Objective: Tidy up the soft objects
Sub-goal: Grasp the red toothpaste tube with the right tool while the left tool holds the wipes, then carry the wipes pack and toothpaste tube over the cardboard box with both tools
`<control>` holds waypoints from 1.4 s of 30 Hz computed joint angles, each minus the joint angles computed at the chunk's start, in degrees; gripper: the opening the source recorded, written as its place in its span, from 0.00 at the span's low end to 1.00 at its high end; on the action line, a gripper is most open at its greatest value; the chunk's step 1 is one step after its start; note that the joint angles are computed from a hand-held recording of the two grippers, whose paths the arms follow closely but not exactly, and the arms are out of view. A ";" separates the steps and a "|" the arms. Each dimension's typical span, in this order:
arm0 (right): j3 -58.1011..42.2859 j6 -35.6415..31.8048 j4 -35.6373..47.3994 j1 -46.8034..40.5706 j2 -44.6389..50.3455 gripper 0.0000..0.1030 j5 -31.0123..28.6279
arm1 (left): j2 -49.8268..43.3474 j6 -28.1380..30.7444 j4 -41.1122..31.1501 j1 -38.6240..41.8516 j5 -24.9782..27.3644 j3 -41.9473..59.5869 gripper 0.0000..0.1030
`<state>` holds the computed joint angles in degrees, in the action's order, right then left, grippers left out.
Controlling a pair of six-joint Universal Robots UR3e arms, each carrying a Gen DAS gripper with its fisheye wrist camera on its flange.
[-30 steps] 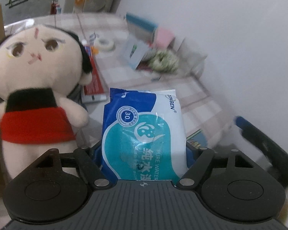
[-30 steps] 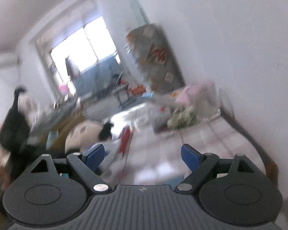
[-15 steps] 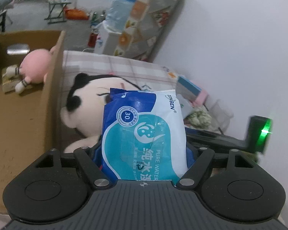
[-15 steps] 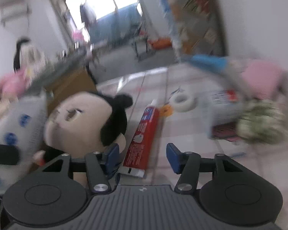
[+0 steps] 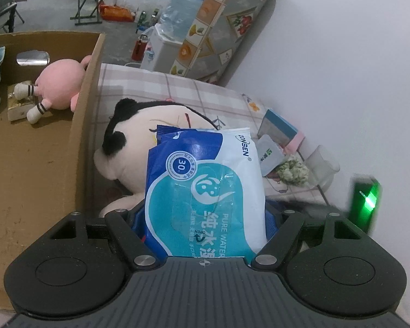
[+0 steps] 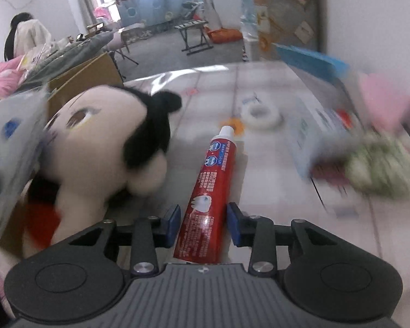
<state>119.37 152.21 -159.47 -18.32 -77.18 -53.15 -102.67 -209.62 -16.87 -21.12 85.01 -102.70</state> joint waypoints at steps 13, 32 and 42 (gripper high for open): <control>13.49 -8.47 6.04 -3.92 -18.07 0.41 -5.01 | -1.09 0.44 -0.75 -1.19 2.24 1.26 0.74; 22.57 -3.19 3.51 -20.94 -16.12 0.31 18.71 | -2.49 -0.75 0.95 -1.10 1.91 1.20 0.74; 28.57 -12.39 20.77 -31.63 -35.29 0.31 30.27 | 0.55 -1.75 4.60 -2.26 4.07 -2.00 0.73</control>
<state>147.94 139.82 -138.70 -49.95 -112.48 -22.89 -102.12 -211.36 -12.27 -23.38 89.08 -104.71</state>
